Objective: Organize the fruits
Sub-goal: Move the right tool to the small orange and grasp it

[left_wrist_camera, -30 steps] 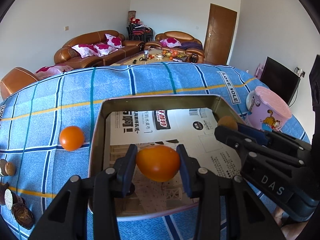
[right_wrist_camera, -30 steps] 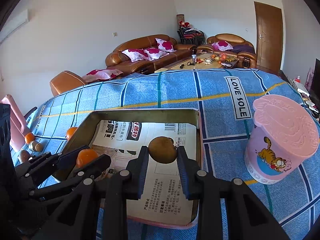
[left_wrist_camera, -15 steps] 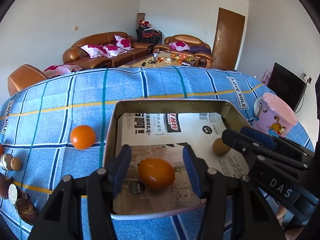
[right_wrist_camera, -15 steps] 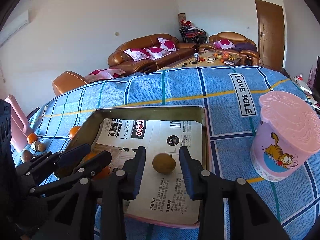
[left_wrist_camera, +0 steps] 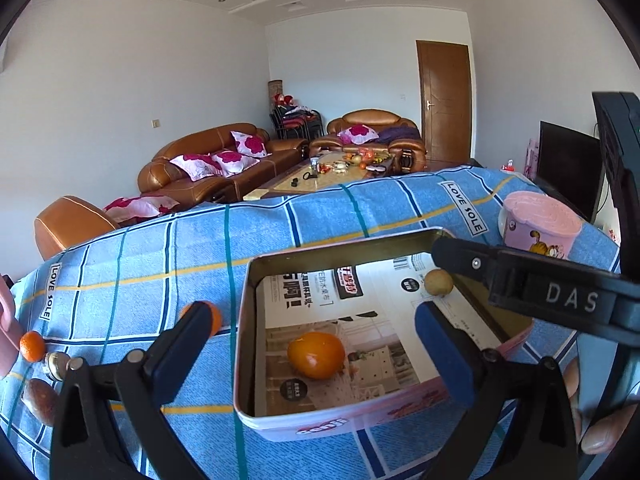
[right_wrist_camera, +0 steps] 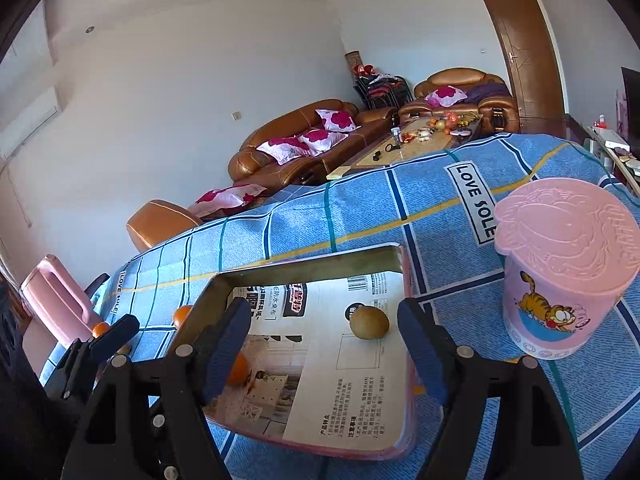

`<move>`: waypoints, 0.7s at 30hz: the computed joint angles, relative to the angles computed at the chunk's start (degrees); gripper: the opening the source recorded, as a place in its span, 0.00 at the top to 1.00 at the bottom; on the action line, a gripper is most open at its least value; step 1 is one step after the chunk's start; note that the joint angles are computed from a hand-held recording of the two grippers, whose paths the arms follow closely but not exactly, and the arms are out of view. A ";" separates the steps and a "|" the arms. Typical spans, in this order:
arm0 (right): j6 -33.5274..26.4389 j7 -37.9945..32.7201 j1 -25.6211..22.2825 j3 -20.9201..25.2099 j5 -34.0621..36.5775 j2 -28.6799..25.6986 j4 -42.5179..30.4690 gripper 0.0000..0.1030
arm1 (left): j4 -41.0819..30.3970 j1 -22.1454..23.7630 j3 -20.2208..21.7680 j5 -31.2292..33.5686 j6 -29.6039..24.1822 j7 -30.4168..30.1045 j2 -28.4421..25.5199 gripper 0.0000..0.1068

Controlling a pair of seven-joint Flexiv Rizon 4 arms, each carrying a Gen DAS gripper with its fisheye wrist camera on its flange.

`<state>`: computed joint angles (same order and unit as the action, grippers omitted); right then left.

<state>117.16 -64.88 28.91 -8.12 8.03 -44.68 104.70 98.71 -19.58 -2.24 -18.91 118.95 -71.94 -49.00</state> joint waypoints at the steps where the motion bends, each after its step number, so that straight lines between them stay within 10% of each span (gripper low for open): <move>1: -0.26 0.11 0.20 -0.38 0.38 -0.06 -0.08 0.25 | 0.52 0.72 -0.53 0.32 0.20 -0.55 0.21 0.04; 21: -2.90 -3.58 28.79 -31.57 21.36 -8.54 1.08 0.25 | 7.38 4.58 0.91 -0.01 2.45 -4.40 3.13 0.04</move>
<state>114.25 -68.46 57.70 -39.69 29.40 -53.23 105.78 106.09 -15.00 -1.33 -18.93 121.40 -76.35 -45.87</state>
